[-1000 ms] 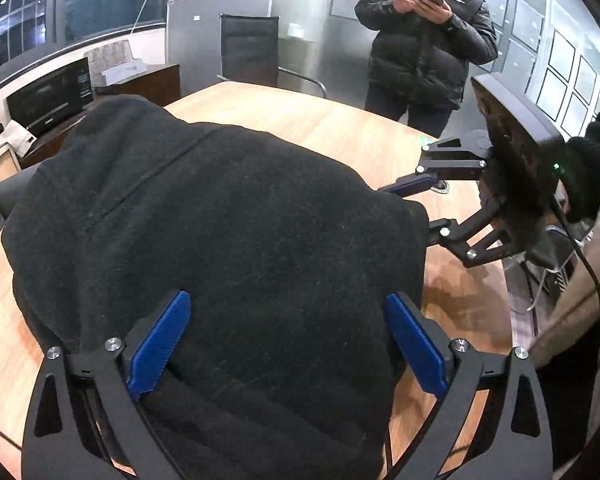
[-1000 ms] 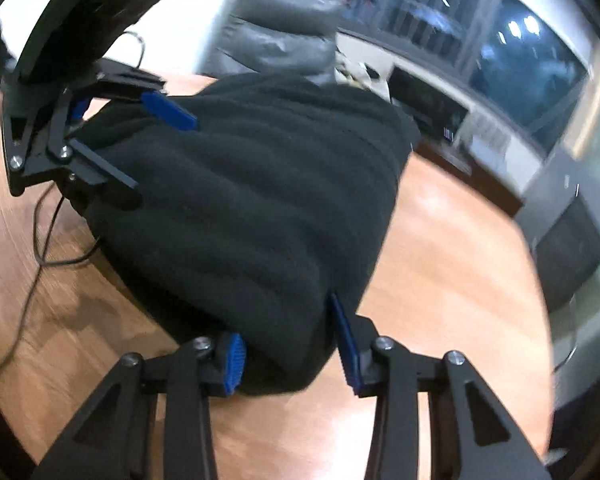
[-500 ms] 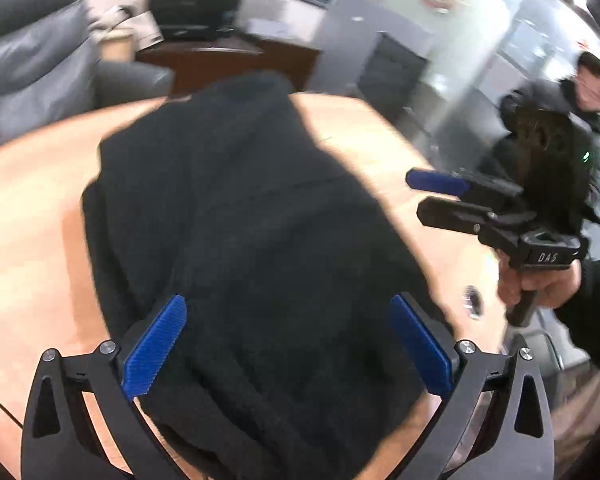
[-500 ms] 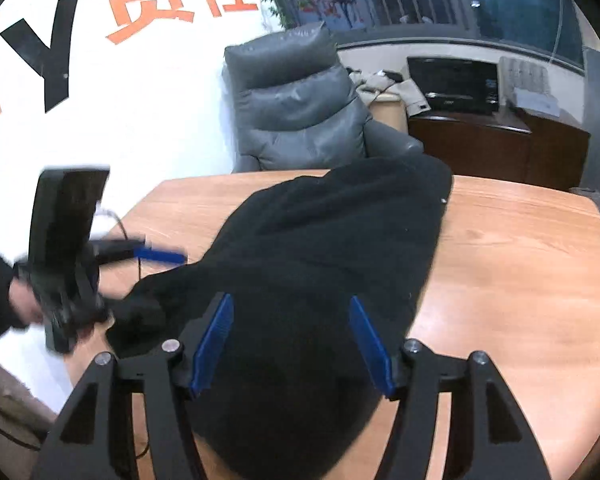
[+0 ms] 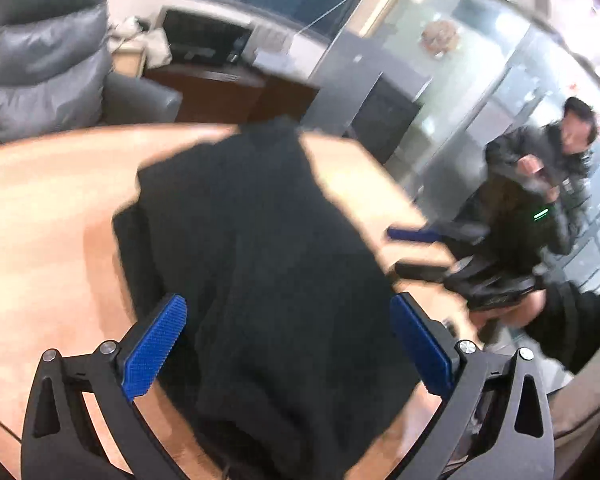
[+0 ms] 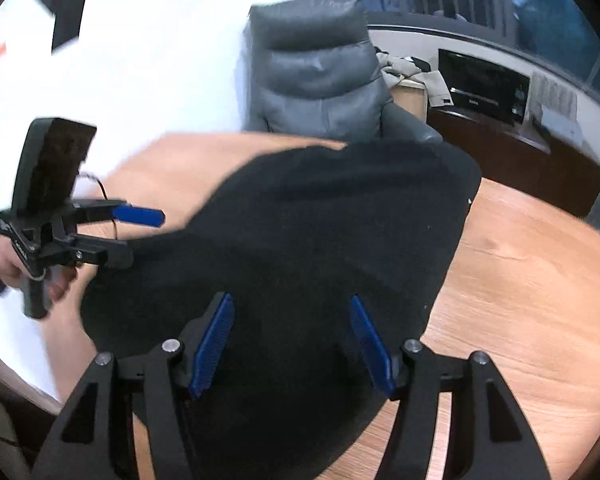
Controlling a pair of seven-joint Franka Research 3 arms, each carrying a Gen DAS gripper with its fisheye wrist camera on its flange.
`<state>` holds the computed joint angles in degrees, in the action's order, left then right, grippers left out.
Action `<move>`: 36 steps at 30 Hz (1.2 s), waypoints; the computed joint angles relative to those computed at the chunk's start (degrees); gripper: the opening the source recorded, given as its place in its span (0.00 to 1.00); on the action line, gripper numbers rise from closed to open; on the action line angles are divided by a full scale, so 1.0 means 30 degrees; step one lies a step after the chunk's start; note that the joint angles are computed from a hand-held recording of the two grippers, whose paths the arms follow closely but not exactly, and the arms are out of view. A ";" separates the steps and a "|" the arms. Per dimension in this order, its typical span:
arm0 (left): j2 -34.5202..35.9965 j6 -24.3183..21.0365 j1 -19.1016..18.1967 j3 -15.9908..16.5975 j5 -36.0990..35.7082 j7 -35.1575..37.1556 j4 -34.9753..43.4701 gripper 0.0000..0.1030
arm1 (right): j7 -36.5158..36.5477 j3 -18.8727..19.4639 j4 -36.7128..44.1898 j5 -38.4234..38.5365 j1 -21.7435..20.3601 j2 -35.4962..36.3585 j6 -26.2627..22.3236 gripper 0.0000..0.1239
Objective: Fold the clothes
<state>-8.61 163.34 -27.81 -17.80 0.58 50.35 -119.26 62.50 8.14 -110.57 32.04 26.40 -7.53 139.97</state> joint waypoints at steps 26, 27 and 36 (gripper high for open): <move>-0.0756 -0.3248 -0.1527 0.4187 -1.8960 1.0093 -0.2034 1.00 | 0.1023 -0.1665 0.1765 0.6500 -0.2938 0.2560 -0.8279 0.73; -0.0400 -0.3948 -0.1421 0.4268 -1.9721 1.0985 -0.1774 1.00 | 0.0997 -0.1596 0.1965 0.6726 -0.3044 0.2909 -0.8653 0.74; 0.1840 -0.6932 0.0203 0.3144 -2.4371 1.5149 -0.0048 1.00 | 0.0667 -0.0820 0.2827 0.7272 -0.3411 0.4732 -0.9357 0.77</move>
<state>-3.09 142.54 -27.20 -8.37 -72.54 95.80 -119.41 64.50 5.68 -102.09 53.86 16.17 6.67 111.90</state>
